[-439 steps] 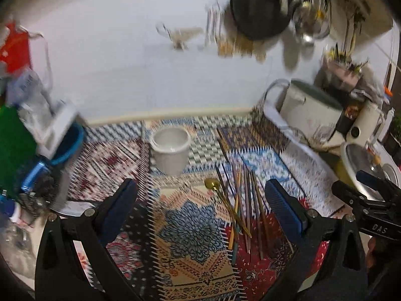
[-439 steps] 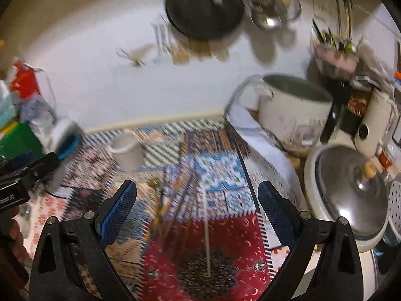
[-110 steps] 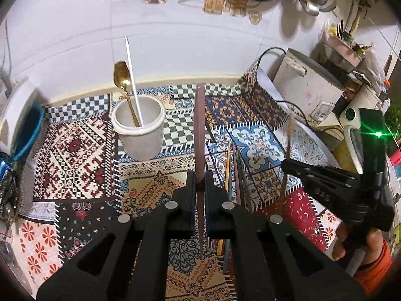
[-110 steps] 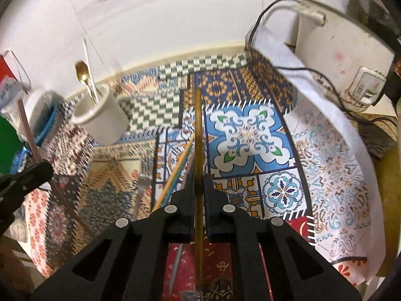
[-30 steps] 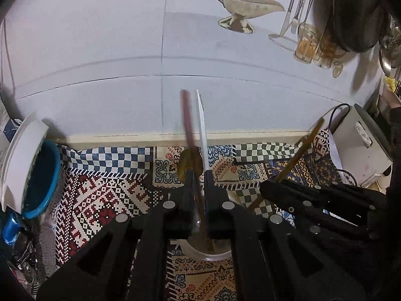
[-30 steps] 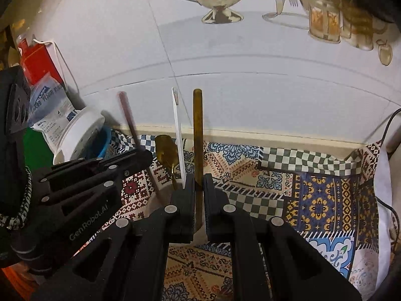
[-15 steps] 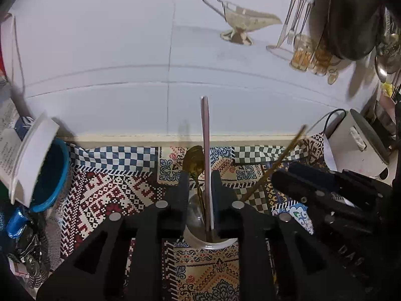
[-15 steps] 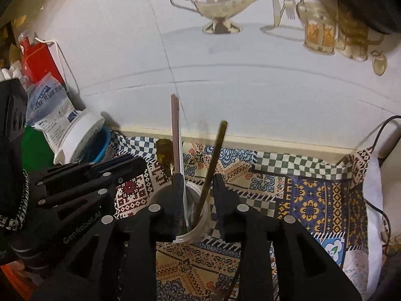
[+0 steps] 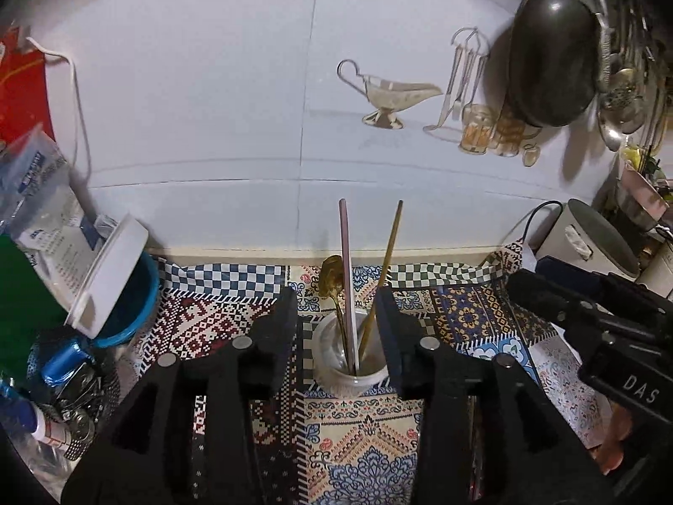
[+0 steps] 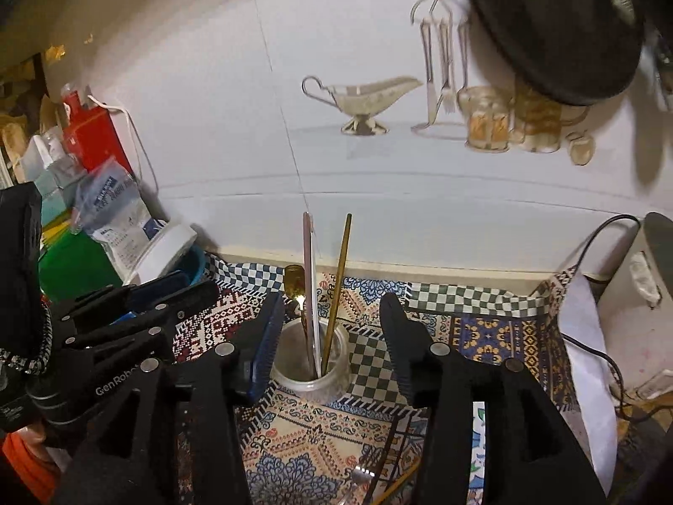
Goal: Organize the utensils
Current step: 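Lower the pink chopstick into the cup with the left tool while the right tool drops the gold chopstick in, then move both tools back down to the utensil pile on the mat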
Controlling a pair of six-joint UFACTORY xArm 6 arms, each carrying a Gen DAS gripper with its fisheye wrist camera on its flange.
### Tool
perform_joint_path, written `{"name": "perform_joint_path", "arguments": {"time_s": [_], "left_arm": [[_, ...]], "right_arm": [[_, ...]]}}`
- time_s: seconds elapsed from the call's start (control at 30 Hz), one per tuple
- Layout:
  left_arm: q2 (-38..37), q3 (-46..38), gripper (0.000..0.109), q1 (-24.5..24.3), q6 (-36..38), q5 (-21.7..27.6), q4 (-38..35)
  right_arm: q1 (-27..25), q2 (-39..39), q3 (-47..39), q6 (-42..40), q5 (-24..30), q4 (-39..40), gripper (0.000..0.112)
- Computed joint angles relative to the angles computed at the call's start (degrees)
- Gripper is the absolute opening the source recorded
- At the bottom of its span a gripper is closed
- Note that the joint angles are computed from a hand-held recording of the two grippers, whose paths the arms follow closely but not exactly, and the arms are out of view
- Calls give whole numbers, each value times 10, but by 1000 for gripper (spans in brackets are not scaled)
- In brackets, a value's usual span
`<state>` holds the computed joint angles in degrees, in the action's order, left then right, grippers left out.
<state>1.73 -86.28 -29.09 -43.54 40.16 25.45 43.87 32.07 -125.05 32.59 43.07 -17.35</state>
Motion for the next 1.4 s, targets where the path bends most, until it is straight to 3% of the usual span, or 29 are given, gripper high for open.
{"name": "perform_joint_path", "arguments": {"time_s": [0.33,0.73,1.0,1.4], "left_arm": [[-37,28,48,-32,-8,7,10],[-29,47,51,-79,26,17,-17],[-2,63,51,-94,60,19,-76],[21,121,51,-105,70,38,-127]], "right_arm": [[6,-123,172,87,-24,-75,48],[5,-249,345,214,12,-153,48],[-3,-292,437,234,32,-121,49],[-6,-249,492,177,41,3,49]]}}
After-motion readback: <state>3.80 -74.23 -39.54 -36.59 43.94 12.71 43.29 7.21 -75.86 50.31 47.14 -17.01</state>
